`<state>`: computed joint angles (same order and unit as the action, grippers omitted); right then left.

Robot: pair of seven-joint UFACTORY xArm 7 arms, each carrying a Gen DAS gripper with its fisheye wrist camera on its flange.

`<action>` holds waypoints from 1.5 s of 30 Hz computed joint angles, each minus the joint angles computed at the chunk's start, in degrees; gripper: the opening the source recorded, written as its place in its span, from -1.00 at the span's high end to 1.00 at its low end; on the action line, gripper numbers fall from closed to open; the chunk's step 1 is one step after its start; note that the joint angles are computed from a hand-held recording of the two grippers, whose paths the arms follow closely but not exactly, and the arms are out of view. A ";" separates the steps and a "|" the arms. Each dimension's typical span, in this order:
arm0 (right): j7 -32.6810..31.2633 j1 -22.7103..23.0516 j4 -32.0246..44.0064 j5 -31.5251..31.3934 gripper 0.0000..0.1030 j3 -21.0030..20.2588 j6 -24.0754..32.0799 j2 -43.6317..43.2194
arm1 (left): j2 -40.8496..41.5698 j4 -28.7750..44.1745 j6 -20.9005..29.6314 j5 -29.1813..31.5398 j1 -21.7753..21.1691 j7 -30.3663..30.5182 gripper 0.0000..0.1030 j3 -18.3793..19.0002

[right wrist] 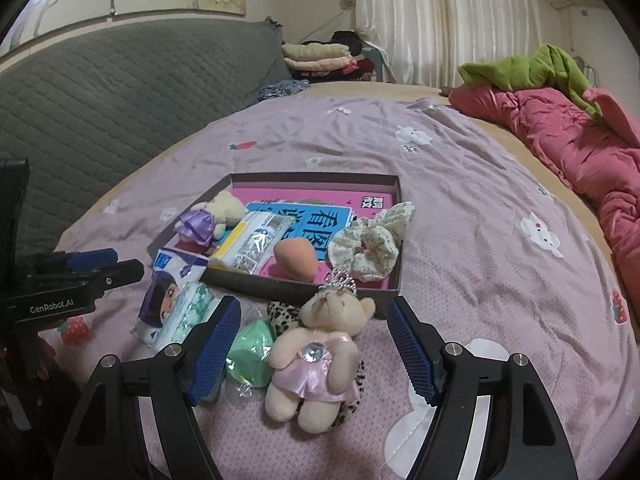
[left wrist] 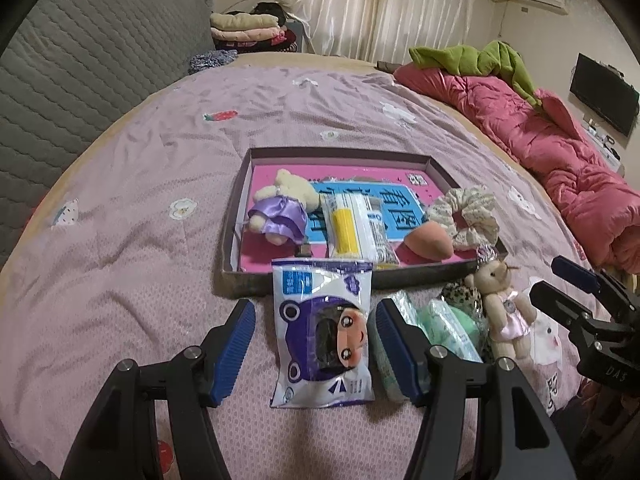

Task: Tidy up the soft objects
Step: 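Move both open tools back toward the remaining packs and toys beside the tray, then grasp the purple-white cartoon wipes pack with the left tool while the right tool grasps the crowned teddy bear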

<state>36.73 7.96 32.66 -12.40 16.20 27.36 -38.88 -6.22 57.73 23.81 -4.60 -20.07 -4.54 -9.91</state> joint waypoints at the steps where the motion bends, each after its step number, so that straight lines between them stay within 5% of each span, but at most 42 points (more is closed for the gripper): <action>1: -0.02 0.09 0.07 -0.01 -0.48 0.11 0.34 0.06 | -0.14 -0.20 0.23 -0.13 -0.06 0.18 -0.21 0.03; 25: 0.22 2.37 -0.21 1.25 -0.48 -1.29 4.41 3.40 | 3.28 0.65 4.56 -4.11 -0.79 3.40 -0.21 -0.14; 45: 4.06 1.09 -0.25 0.34 -0.48 -2.72 7.03 5.54 | 5.80 1.93 4.55 -0.33 -0.71 0.56 -0.21 -0.47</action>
